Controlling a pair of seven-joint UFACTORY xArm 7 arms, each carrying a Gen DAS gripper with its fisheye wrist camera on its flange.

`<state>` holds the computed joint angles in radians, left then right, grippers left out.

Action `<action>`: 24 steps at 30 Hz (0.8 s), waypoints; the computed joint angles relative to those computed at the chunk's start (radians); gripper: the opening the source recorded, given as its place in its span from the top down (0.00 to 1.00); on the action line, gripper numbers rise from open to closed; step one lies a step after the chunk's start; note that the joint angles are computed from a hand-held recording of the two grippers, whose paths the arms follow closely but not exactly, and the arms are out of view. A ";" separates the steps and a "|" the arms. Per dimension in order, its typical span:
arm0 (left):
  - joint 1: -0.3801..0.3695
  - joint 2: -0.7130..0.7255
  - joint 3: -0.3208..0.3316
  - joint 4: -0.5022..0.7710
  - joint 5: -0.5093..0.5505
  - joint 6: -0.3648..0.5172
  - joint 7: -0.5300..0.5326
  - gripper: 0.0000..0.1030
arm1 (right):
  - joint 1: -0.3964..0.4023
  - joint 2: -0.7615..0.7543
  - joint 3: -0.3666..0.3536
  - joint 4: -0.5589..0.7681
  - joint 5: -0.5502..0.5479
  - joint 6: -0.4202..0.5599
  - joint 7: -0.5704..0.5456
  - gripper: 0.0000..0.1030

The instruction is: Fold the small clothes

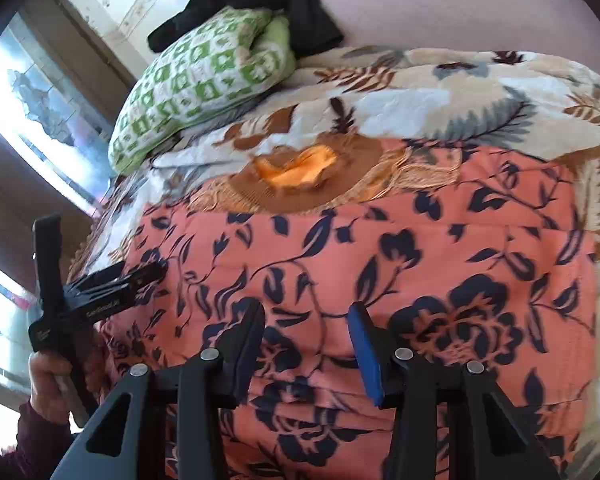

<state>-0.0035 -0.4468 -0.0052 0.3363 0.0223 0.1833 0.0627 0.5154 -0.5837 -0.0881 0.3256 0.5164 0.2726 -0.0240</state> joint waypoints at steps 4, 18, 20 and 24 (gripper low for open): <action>-0.055 -0.054 0.022 -0.039 -0.011 -0.054 0.047 0.15 | -0.244 -0.046 0.131 -0.028 -0.138 0.010 0.194 0.54; -0.200 -0.096 0.099 -0.060 -0.085 -0.023 0.160 0.13 | -0.211 -0.052 0.039 -0.039 -0.232 0.020 0.286 0.56; -0.261 -0.116 0.158 -0.057 -0.137 -0.004 0.210 0.13 | -0.138 -0.056 0.016 -0.043 -0.197 -0.005 0.247 0.55; -0.212 -0.068 0.084 -0.041 -0.138 0.035 0.210 0.13 | 0.001 -0.015 -0.032 -0.022 -0.131 -0.010 0.156 0.55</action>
<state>-0.2158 -0.5144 0.0784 0.2948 -0.1156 0.2187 0.2729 0.5165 -0.5991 -0.1200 0.3034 0.3856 0.2630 0.1321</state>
